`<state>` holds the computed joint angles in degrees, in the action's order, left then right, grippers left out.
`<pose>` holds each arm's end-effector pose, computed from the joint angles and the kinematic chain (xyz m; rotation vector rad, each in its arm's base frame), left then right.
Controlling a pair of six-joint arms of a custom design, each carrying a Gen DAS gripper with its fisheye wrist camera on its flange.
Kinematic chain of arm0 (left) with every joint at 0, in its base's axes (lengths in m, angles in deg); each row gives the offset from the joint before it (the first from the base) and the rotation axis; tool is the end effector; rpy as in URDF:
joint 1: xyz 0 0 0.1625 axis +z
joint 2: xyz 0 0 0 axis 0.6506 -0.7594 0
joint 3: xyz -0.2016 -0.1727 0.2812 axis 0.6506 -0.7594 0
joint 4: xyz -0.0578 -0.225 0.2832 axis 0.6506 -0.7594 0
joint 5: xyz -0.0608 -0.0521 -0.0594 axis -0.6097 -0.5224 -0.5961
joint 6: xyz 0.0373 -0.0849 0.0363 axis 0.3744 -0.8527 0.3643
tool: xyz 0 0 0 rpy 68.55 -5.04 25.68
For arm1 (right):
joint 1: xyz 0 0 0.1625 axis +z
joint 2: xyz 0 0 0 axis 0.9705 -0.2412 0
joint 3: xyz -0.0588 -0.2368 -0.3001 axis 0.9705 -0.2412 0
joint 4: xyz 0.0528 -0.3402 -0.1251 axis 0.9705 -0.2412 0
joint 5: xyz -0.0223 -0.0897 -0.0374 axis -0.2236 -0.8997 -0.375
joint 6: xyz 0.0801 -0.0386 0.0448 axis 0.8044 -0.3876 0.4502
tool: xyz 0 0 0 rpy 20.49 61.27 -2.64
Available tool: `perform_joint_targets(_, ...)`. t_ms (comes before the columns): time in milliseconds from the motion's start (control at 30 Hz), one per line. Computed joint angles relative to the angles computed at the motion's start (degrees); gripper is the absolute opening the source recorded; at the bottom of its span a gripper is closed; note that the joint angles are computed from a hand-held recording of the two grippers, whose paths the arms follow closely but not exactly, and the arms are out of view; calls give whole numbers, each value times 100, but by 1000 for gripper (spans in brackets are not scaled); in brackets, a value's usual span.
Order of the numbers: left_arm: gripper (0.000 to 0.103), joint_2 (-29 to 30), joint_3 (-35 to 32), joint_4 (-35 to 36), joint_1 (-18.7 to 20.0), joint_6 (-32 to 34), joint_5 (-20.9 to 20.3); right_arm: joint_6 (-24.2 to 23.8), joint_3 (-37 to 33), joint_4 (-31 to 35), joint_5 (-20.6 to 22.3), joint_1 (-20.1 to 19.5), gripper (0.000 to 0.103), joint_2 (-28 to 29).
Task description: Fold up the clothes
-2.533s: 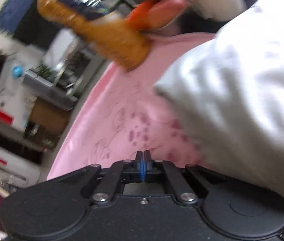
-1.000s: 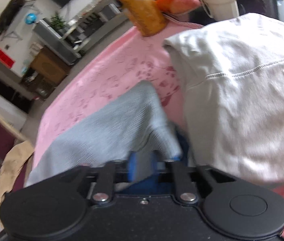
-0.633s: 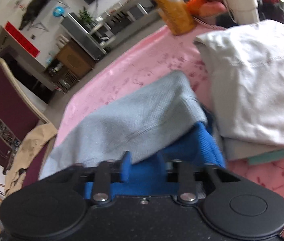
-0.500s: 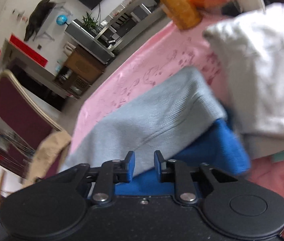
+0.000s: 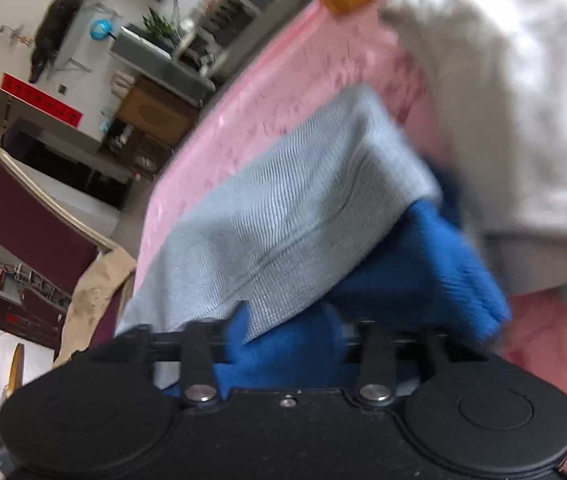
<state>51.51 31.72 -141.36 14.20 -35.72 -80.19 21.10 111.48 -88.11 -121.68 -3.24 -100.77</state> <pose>-0.3100 -0.7738 -0.0634 1.0141 2.2849 -0.5809 -0.0770 -0.6842 0.3019 -0.5958 -2.6113 1.3945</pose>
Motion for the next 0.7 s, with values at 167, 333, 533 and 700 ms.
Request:
perform_joint_targets(167,56,-284,683,-831,-56,340,26,200,1174,-1614,138,-163,70,-627)
perform_joint_targets(333,56,-291,703,-831,-63,303,58,751,1659,-1745,-146,-312,72,-851)
perform_joint_targets(533,56,-211,544,-708,-55,274,158,1013,1461,-1255,-89,-440,72,-741)
perform_joint_targets(700,56,-160,443,-620,-43,267,202,928,1179,-1483,-269,-355,72,-434)
